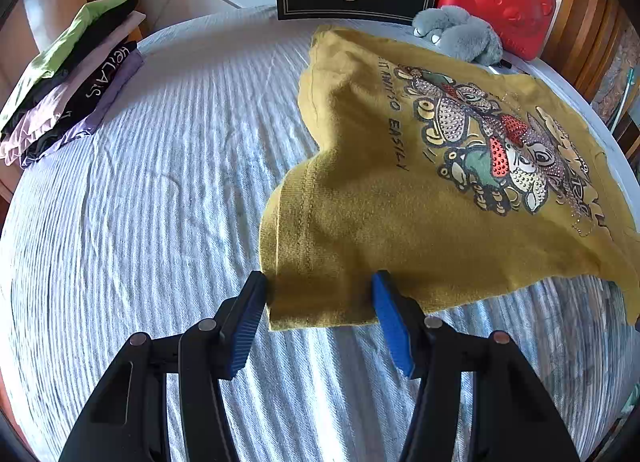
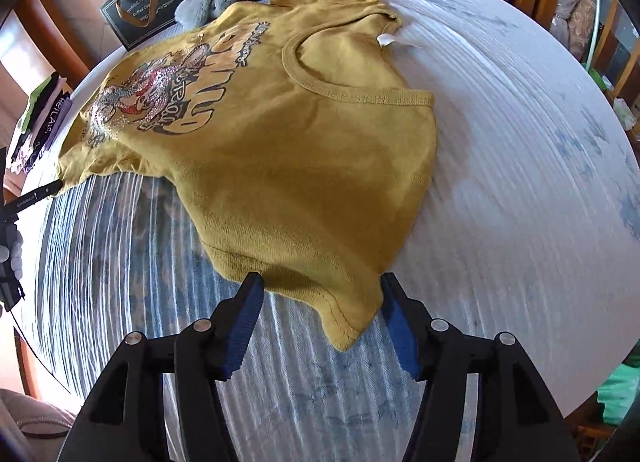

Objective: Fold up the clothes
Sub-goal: 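Pull the hem with both tools to smooth the T-shirt, then release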

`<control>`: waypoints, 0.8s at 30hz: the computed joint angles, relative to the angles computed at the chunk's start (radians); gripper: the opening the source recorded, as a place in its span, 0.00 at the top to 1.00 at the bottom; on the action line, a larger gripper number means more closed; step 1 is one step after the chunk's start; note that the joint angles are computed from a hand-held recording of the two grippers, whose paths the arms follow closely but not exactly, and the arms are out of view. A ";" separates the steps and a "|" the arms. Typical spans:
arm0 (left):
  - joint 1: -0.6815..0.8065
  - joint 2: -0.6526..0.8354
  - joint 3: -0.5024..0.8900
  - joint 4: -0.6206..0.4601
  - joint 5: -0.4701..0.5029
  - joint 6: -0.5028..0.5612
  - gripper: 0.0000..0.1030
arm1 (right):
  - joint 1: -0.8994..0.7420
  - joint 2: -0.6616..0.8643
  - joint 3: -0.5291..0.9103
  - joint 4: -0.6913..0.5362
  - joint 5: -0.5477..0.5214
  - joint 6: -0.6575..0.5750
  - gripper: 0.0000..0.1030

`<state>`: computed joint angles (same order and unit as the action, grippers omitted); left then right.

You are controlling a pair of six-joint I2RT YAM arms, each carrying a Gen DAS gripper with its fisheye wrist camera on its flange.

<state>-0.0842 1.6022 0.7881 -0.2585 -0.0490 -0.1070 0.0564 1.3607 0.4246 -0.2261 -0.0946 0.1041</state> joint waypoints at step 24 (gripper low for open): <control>0.078 -0.504 -0.216 -0.275 0.132 0.141 0.91 | 0.040 -0.506 -0.036 -0.403 0.002 0.169 0.95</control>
